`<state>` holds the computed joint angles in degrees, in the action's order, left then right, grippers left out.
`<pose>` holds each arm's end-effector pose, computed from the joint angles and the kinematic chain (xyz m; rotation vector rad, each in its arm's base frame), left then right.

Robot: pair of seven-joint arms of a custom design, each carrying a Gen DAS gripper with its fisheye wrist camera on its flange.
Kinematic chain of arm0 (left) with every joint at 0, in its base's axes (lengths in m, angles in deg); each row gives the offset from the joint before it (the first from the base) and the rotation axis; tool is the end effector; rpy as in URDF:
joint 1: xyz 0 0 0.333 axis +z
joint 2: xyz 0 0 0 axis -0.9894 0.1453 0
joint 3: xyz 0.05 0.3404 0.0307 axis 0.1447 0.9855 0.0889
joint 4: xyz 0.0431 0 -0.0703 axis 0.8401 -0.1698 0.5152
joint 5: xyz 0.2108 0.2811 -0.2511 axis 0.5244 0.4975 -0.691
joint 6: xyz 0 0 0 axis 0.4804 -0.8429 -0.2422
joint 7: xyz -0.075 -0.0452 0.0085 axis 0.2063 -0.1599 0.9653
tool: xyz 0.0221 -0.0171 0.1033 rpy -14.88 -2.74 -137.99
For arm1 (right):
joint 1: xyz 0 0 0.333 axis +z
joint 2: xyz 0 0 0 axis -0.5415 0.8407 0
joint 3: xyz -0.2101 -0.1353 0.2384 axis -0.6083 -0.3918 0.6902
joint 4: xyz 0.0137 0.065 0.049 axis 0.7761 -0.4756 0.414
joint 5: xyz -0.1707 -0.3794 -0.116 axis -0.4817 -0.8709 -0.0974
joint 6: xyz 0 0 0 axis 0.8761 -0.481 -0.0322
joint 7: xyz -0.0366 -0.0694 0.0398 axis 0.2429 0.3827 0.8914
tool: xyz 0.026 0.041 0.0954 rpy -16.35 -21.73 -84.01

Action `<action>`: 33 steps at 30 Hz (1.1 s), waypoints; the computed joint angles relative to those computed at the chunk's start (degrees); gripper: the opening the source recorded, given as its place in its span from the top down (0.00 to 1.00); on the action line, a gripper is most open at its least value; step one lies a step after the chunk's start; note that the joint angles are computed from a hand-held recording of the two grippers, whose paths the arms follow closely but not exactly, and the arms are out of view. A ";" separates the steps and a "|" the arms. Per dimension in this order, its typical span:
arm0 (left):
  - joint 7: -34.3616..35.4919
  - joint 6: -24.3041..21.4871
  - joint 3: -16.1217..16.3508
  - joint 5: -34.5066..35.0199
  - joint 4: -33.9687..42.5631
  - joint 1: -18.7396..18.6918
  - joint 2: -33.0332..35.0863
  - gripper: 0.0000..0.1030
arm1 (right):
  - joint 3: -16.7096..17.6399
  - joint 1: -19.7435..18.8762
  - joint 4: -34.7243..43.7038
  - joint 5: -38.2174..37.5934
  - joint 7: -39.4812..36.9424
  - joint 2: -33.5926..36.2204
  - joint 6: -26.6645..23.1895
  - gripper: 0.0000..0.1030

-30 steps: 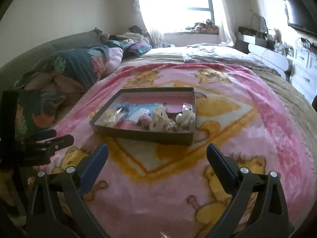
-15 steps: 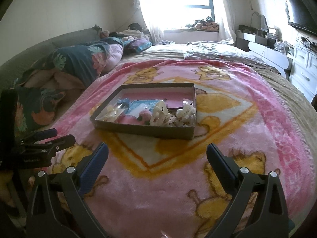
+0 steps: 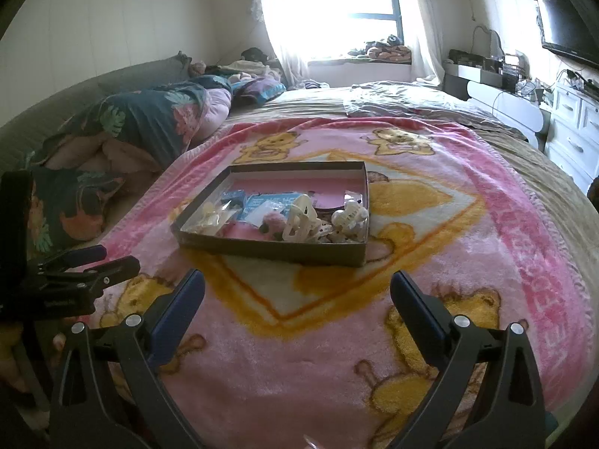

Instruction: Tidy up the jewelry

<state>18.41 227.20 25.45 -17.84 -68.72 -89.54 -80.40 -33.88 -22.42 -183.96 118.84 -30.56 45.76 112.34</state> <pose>0.5650 -0.1977 0.4082 -1.8246 1.8018 -0.8825 0.5601 0.0439 0.4073 -1.7774 1.4046 -0.5256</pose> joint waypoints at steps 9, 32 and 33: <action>0.09 -0.14 -0.01 0.02 0.00 -0.01 -0.03 0.09 | 0.06 0.03 -0.10 -0.34 0.47 -0.11 -0.07 0.04; -1.13 -0.55 -0.10 1.32 0.15 0.12 -0.26 0.09 | 0.06 0.06 -0.11 -0.47 0.57 -0.10 0.02 0.04; -0.39 -0.71 -0.25 0.69 0.21 0.29 -0.23 0.09 | 0.05 0.06 -0.12 -0.07 0.26 -0.15 0.06 0.04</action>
<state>18.02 226.49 25.21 -17.15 -68.52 -89.26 -80.63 -33.82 -22.37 -184.08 118.77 -30.30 45.61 112.41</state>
